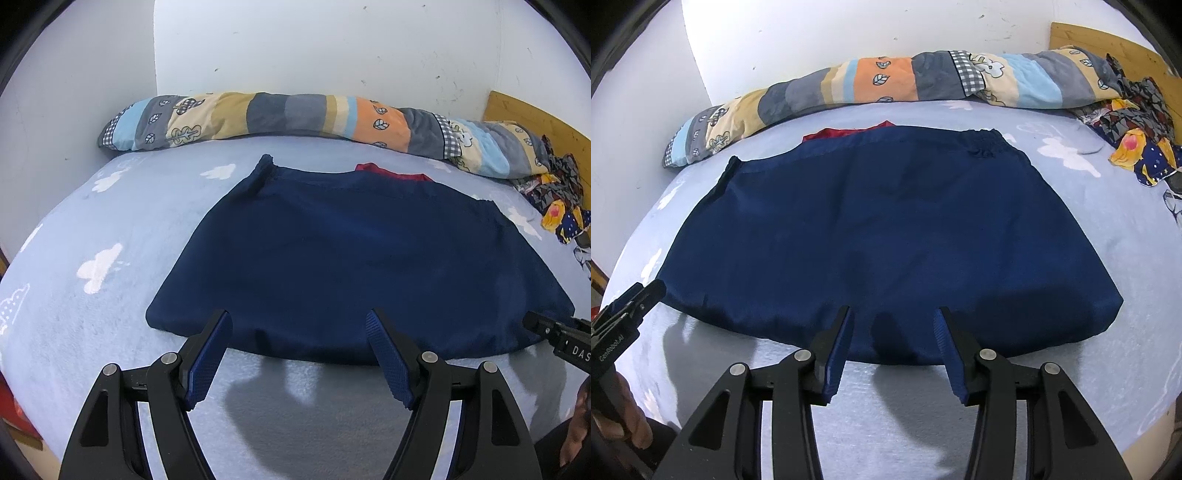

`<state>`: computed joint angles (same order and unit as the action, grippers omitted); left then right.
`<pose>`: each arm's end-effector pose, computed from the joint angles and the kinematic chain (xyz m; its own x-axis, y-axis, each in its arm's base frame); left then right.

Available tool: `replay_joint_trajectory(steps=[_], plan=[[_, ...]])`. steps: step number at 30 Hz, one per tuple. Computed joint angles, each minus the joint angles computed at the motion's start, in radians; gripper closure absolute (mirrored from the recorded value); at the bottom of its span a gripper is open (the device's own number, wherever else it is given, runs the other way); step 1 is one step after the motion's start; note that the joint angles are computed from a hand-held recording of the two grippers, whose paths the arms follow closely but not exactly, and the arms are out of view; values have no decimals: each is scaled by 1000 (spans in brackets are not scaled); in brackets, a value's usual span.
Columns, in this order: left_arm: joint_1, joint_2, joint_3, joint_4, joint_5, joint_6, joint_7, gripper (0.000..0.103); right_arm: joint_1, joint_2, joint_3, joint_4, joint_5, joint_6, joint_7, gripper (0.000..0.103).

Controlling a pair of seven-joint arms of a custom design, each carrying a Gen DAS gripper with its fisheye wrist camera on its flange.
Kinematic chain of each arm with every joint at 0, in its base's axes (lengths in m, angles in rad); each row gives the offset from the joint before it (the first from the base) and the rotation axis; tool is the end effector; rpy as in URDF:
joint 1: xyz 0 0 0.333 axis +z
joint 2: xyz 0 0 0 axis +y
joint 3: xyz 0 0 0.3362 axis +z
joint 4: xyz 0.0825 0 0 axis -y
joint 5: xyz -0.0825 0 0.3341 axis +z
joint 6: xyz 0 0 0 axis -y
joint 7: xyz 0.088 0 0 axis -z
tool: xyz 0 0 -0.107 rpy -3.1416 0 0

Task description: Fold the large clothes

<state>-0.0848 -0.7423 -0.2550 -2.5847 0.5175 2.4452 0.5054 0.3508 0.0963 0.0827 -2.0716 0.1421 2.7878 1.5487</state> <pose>0.2916 -0.1259 0.5796 0.4030 -0.9144 0.0394 -0.6178 -0.3036 -0.7253 0.5212 0.2324 0.5039 0.3602 -0.9261 -0.1123 -0.7837 -0.2351 -0.5749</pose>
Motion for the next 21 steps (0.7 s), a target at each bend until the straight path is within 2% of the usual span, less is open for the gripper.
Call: replay_joint_trajectory(steps=[12,15,17,18,21], plan=[[-13,13,-4,11,6,-16,2,27,-14,6,0,15,78,-20,-15,54],[-17,12,12,7,-10,-13,4,27,-16,29,-14,51,55,-82,46,52],[-16,9,23,4,-24,-8,4,27,-27,51,-12,90,77,-151,41,52],[-13,6,28,1,-30,-5,1,27,-31,53,-10,94,89,-159,36,52],[-8,-1,41,-8,-52,10,-7,27,-57,26,11,57,223,-98,-51,52]])
